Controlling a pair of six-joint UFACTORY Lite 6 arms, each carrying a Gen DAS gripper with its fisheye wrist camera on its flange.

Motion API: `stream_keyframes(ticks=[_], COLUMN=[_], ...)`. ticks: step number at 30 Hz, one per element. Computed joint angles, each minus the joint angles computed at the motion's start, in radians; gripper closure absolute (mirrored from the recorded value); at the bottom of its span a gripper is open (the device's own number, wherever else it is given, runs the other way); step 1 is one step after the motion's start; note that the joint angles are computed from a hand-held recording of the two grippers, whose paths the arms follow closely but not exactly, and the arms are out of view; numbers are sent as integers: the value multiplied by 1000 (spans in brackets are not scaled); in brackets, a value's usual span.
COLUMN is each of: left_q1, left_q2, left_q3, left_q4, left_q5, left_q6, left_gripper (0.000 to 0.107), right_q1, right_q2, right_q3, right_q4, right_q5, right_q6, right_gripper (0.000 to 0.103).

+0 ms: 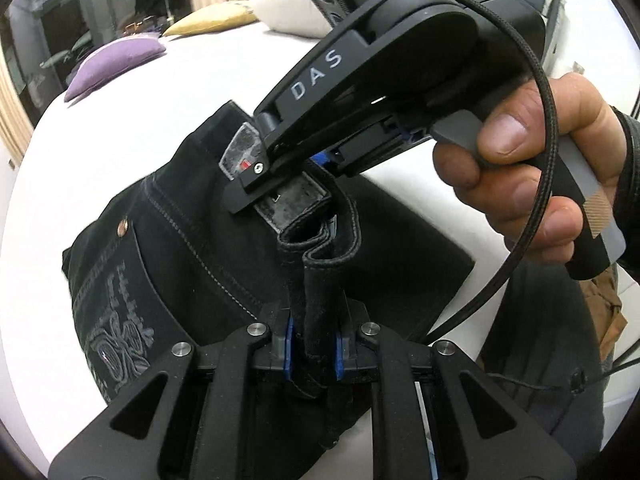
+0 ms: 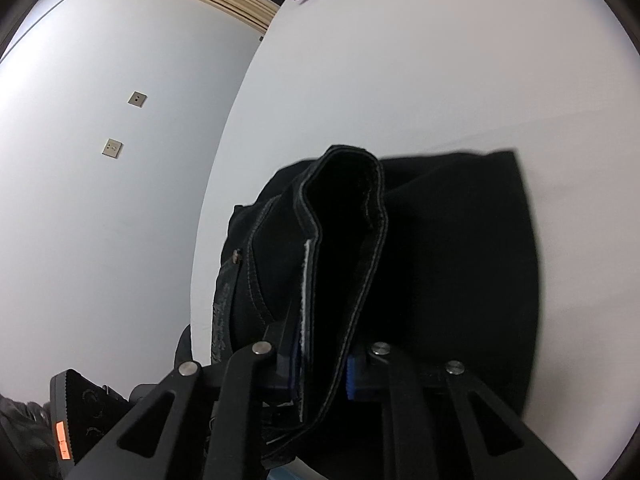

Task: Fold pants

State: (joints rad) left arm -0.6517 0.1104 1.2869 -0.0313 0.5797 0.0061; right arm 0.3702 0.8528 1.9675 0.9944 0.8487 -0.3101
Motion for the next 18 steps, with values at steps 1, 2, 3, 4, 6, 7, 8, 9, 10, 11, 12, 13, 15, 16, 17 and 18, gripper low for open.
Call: stream_keyframes(ticks=[1, 2, 3, 4, 6, 7, 8, 9, 10, 11, 12, 13, 15, 16, 17, 18], left_q1=[-10, -24, -32, -41, -57, -67, -78, -75, -85, -94, -100, -105, -120, -128, -132, -125], left_q2=[27, 47, 68, 90, 125, 150, 166, 175, 198, 218, 229, 241, 245, 255, 289, 306], left_q3=[33, 54, 80, 103, 129, 154, 162, 169, 185, 195, 194, 192, 184, 182, 215, 239], left_q4=[2, 10, 18, 25, 33, 42, 50, 47, 59, 69, 73, 72, 106, 126, 139, 141], left_q5=[5, 5, 10, 14, 15, 19, 15, 16, 15, 14, 10, 7, 2, -8, -7, 1], left_q6=[-8, -22, -29, -38, -48, -59, -67, -55, -67, -79, -86, -89, -118, -138, -148, -142], left_gripper=[94, 94, 94, 94, 94, 94, 94, 94, 94, 94, 94, 94, 94, 94, 93, 93], right_q1=[-9, 24, 19, 13, 3, 1, -5, -14, -25, -38, -31, -33, -54, -52, -59, -60], right_q2=[6, 28, 38, 38, 61, 74, 80, 79, 73, 52, 60, 61, 61, 64, 55, 59], right_q3=[19, 80, 100, 95, 112, 123, 127, 111, 83, 34, 26, 11, -46, -56, -76, -77], right_q4=[-26, -45, -59, -55, -48, -43, -39, -22, 6, 34, 48, 52, 119, 147, 162, 174], right_q5=[9, 1, 12, 11, 16, 17, 20, 21, 21, 23, 16, 12, 3, -8, -12, -15], right_q6=[17, 72, 87, 82, 73, 73, 67, 46, 12, -28, -33, -41, -113, -135, -156, -163], right_gripper=[87, 87, 87, 87, 87, 87, 87, 87, 87, 87, 87, 87, 87, 87, 89, 89])
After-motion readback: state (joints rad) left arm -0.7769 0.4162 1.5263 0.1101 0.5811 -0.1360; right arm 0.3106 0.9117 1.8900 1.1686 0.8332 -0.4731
